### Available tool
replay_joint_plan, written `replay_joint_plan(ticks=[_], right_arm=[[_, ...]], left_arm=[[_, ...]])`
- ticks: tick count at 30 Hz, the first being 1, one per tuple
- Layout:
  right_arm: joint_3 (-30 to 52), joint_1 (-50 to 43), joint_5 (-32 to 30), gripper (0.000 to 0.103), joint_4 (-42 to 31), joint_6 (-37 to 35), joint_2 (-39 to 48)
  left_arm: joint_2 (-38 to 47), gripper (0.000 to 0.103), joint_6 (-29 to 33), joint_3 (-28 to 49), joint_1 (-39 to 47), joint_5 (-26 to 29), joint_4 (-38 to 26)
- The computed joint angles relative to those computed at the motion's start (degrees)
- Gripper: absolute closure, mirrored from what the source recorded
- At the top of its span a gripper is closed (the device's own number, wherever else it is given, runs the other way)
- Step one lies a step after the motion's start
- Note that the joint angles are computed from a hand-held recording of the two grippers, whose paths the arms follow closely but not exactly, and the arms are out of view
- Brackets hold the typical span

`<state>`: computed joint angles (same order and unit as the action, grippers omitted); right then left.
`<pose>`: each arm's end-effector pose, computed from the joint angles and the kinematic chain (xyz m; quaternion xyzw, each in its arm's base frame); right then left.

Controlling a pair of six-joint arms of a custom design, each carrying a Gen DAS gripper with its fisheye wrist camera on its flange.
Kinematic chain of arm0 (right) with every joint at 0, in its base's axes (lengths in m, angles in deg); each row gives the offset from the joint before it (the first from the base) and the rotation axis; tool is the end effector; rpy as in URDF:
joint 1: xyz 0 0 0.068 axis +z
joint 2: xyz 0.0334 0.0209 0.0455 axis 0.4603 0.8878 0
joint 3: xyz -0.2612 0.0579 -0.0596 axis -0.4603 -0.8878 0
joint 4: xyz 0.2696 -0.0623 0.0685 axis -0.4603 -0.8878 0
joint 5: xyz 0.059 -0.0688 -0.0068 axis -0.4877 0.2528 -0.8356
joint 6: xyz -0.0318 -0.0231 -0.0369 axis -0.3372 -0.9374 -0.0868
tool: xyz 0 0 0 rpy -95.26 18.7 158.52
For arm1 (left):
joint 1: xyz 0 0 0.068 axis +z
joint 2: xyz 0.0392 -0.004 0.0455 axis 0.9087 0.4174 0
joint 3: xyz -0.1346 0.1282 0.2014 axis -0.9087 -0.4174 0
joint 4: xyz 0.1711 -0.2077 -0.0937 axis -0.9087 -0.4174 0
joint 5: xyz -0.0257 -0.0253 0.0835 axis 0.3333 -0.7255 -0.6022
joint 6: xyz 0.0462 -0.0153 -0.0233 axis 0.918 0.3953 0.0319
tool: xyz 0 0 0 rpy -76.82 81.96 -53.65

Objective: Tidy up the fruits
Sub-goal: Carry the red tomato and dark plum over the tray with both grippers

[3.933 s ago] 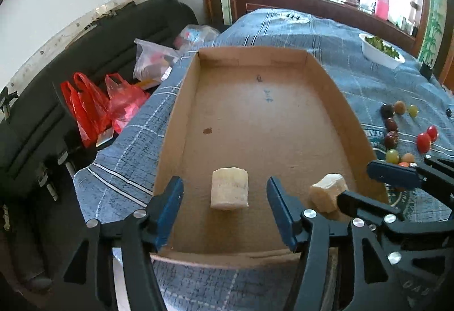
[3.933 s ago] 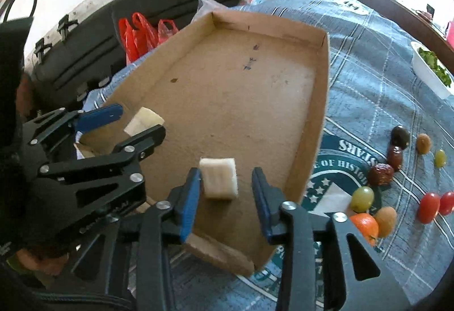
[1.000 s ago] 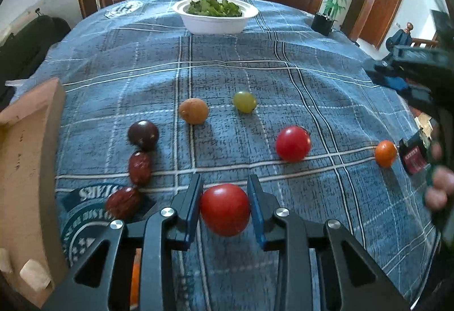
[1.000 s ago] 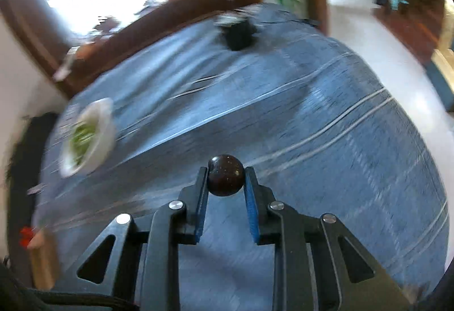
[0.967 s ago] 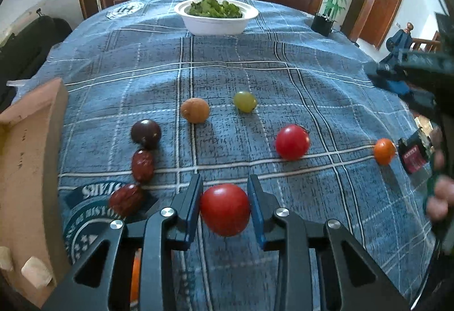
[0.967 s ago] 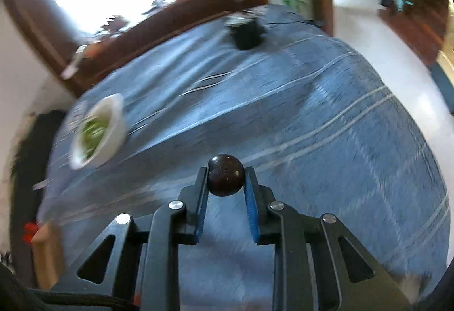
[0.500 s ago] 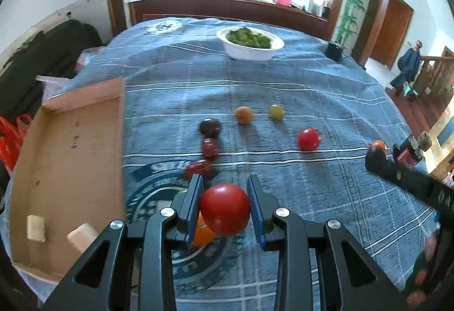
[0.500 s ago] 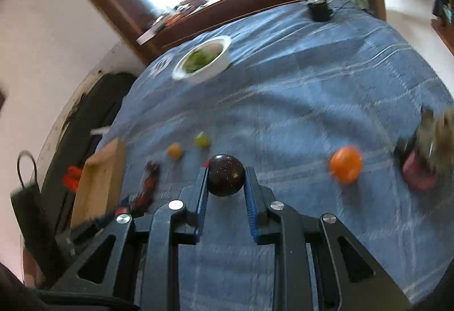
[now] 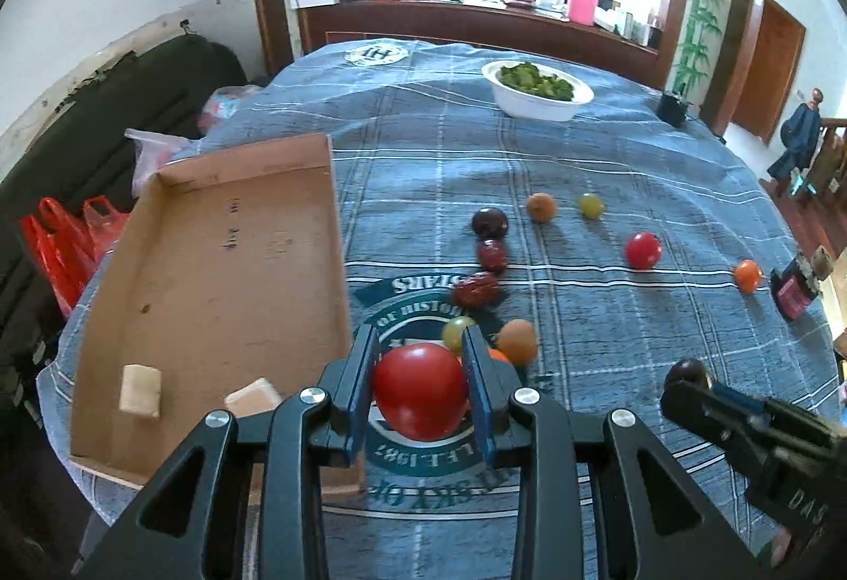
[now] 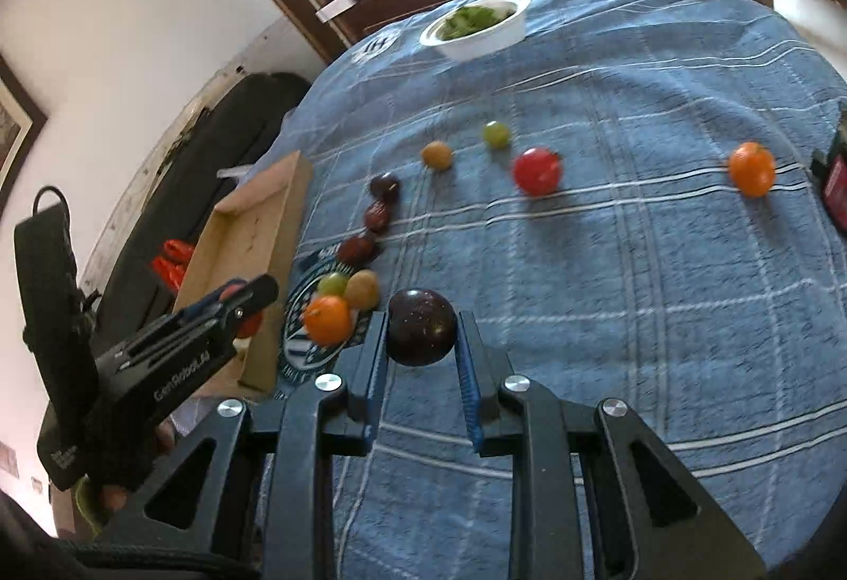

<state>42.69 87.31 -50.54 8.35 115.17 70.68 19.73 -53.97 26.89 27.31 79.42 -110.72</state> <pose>0.1210 0.1727 0.1889 0.2177 0.8927 0.1937 0.3436 0.2117 -0.1589 0.2164 0.2129 0.9148 -0.0713 0.3357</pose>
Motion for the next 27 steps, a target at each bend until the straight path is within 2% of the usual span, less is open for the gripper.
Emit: replay_joint_plan(ticks=[7, 27], right_arm=[[2.2, 1.0, -1.0, 0.076, 3.8, -1.2, 5.9], [12.4, 1.3, -2.2, 0.076, 6.2, -6.7, 17.4]], left_arm=[[-1.9, 0.072, 0.8, -1.0, 2.8, 0.4, -0.1], [-4.9, 0.072, 3.5, -2.3, 9.6, 2.7, -0.2]])
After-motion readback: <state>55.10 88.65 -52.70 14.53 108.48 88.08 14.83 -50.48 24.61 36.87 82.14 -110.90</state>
